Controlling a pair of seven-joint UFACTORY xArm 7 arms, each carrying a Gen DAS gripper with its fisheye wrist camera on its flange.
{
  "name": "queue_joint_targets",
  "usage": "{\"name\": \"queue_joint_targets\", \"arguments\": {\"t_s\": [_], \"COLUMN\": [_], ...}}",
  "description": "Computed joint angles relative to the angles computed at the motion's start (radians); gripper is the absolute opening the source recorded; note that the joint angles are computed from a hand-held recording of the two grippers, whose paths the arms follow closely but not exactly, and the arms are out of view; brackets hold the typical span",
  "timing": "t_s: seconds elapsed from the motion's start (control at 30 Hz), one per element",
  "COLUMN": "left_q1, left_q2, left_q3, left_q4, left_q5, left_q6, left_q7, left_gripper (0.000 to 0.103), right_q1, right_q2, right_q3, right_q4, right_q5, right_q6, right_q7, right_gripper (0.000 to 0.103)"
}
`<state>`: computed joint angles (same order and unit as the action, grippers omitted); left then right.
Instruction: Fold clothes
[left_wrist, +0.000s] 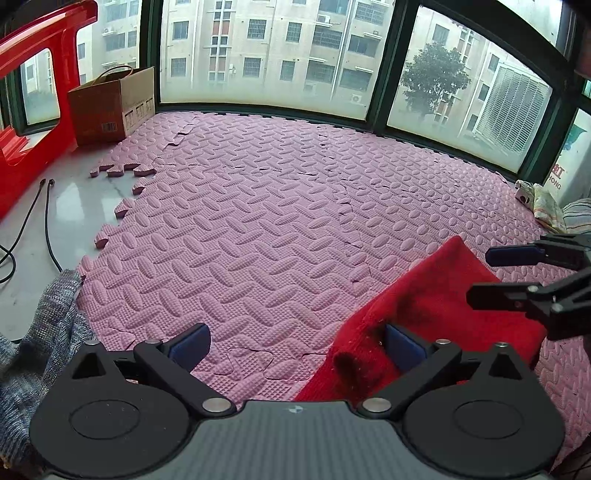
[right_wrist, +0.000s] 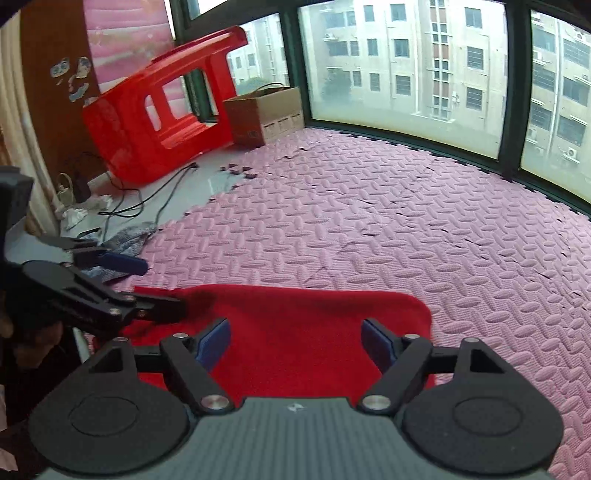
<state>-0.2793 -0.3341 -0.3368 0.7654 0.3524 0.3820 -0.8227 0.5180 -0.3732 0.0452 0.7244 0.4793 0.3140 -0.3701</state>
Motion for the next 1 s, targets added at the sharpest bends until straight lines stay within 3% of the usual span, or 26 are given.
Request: {"name": "queue_joint_targets", "arguments": {"t_s": [0.13, 0.3, 0.37, 0.47, 0.53, 0.7, 0.9, 1.0], "left_q1": [0.006, 0.005, 0.006, -0.002, -0.001, 0.004, 0.01, 0.004], "left_q2": [-0.001, 0.001, 0.001, 0.009, 0.009, 0.003, 0.012, 0.01], "left_q3": [-0.008, -0.007, -0.009, -0.004, -0.006, -0.012, -0.023, -0.019], "left_q4": [0.006, 0.004, 0.001, 0.001, -0.001, -0.006, 0.0, -0.003], "left_q5": [0.016, 0.022, 0.028, 0.018, 0.022, 0.033, 0.057, 0.055], "left_q6": [0.012, 0.012, 0.012, 0.014, 0.012, 0.01, 0.014, 0.016], "left_q7": [-0.01, -0.021, -0.028, -0.027, -0.035, -0.056, -0.091, -0.097], "left_gripper": [0.102, 0.102, 0.103, 0.103, 0.103, 0.103, 0.103, 0.103], "right_q1": [0.08, 0.116, 0.091, -0.012, -0.022, 0.049, -0.001, 0.05], "right_q2": [-0.017, -0.014, -0.022, -0.027, -0.039, -0.11, -0.116, -0.116], "right_q3": [-0.012, 0.017, 0.076, 0.21, 0.223, 0.13, 0.151, 0.092], "right_q4": [-0.015, -0.061, -0.104, -0.157, -0.165, -0.187, -0.219, -0.227], "right_q5": [0.088, 0.111, 0.038, -0.147, -0.192, -0.222, -0.303, -0.3], "right_q6": [-0.003, -0.057, -0.124, -0.206, -0.215, -0.209, -0.171, -0.183], "right_q7": [-0.044, -0.022, 0.01, 0.106, 0.135, 0.151, 0.281, 0.287], "right_gripper": [0.08, 0.08, 0.08, 0.08, 0.08, 0.079, 0.079, 0.079]}}
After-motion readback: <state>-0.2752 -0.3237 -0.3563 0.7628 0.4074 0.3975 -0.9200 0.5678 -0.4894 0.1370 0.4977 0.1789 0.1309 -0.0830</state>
